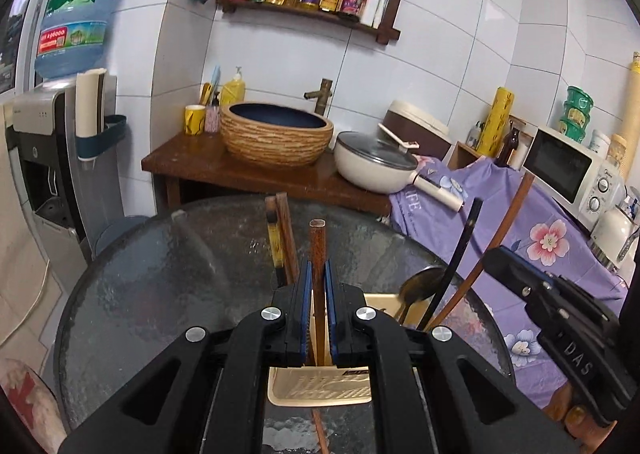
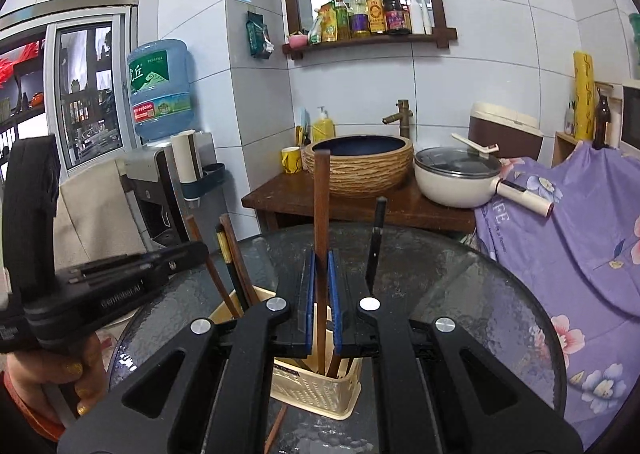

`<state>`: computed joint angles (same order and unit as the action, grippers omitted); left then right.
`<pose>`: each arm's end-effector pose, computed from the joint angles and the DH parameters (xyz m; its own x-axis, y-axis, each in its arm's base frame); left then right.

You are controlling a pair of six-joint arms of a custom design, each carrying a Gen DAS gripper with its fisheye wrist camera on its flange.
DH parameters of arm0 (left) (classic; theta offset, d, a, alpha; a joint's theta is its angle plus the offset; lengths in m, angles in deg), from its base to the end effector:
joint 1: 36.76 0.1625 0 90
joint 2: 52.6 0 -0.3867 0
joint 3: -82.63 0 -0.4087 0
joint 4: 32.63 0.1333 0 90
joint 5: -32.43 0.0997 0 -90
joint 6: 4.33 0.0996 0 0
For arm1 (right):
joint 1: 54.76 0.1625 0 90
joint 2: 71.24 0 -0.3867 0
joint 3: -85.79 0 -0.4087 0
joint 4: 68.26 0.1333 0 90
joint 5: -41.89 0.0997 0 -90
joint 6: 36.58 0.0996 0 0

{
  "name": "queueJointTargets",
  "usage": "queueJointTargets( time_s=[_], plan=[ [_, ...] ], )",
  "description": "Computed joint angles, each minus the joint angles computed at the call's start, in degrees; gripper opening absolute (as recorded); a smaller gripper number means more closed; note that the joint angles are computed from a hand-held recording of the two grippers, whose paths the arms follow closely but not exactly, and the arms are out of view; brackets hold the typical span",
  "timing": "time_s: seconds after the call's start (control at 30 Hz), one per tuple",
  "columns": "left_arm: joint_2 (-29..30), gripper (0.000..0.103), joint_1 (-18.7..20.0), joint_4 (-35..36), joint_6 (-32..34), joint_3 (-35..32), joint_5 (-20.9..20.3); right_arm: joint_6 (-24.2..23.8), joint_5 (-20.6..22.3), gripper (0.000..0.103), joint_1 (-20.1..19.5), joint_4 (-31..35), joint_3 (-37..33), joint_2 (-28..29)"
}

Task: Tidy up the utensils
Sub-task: 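Open the left tool releasing its chopstick while the right tool releases its chopstick, then withdraw both open tools away from the holder toward the table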

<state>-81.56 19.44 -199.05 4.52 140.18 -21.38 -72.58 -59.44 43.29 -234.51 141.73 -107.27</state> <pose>-0.2986 -0.7914 0.1741 -0.8458 0.1701 -0.5057 0.5096 0.5381 -0.6713 0.2293 -0.8094 0.2796 -0.7583 -0.3027 0.5773 -0.6469 0.4585 -0.6094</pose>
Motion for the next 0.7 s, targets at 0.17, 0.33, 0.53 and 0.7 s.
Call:
queueJointTargets(
  time_s=[0.17,0.33,0.53,0.7],
  plan=[
    [-0.37,0.006,0.56,0.97,-0.21,0.77,-1.35,1.30,0.42,0.008,-0.73,0.25,0.03,0.20],
    [-2.70,0.055,-0.19,-5.64,2.25,6.75,-0.30,2.86,2.29,0.059,-1.52,-1.94,3.55,-1.81],
    [-6.54,0.073,-1.11,-10.83,4.18,17.43,4.66,1.20,3.14,0.069,-2.12,-8.69,13.34,-6.78],
    [-9.37,0.074,-0.86,-8.61,-1.24,26.81,8.09,1.44,-0.38,0.072,-2.81,-10.78,21.49,-10.01]
  ],
)
